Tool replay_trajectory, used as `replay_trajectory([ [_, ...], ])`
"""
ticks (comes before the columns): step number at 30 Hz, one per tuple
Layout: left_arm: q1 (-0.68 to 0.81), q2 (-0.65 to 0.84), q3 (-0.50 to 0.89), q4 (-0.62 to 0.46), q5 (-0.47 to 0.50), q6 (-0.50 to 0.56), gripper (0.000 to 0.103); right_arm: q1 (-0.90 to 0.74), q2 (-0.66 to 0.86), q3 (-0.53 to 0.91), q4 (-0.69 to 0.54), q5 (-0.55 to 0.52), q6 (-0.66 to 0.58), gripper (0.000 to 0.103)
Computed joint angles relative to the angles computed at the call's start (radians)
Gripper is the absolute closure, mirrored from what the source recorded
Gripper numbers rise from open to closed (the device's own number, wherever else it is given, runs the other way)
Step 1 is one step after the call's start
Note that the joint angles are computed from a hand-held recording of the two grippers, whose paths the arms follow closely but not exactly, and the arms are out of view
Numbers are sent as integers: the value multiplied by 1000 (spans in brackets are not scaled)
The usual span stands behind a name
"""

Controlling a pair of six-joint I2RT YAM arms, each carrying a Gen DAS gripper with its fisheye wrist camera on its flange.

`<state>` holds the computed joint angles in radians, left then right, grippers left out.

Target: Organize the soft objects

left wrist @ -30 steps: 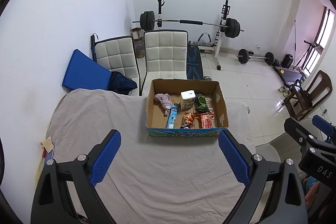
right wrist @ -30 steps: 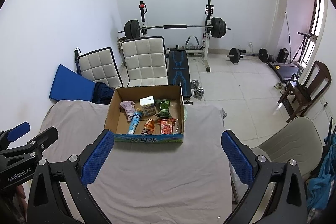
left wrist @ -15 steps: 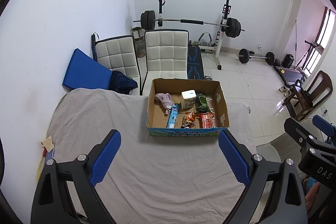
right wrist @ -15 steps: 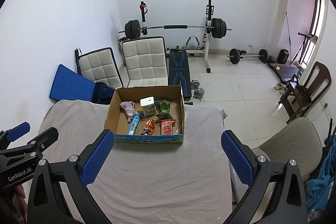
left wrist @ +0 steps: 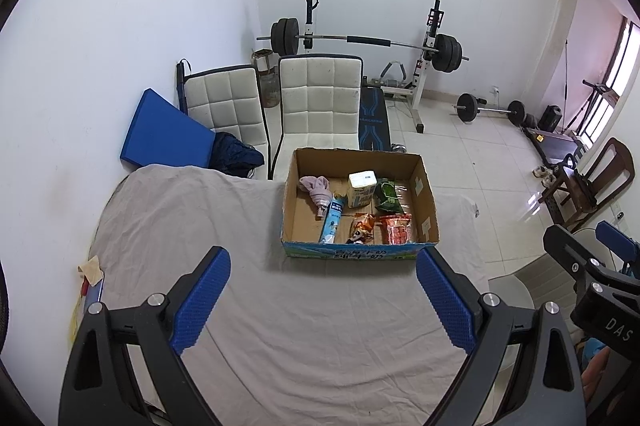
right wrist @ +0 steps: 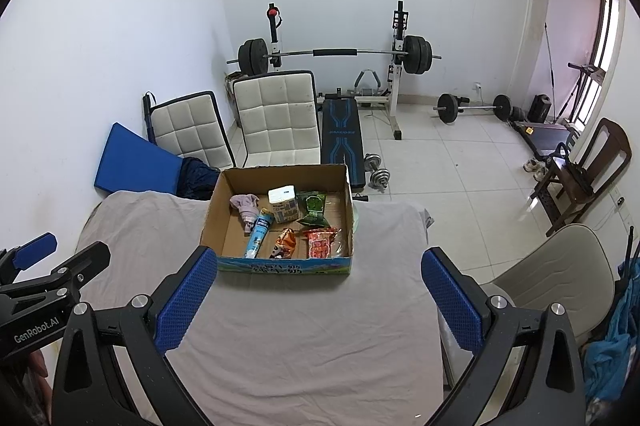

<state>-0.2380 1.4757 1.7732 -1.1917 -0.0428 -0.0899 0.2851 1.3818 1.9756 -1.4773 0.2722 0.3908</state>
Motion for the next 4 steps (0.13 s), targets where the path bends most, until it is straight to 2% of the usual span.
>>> replay_trajectory([
  [4,7,-9,-14,10,7,2,8,1,5,10,-4,2,0,0],
])
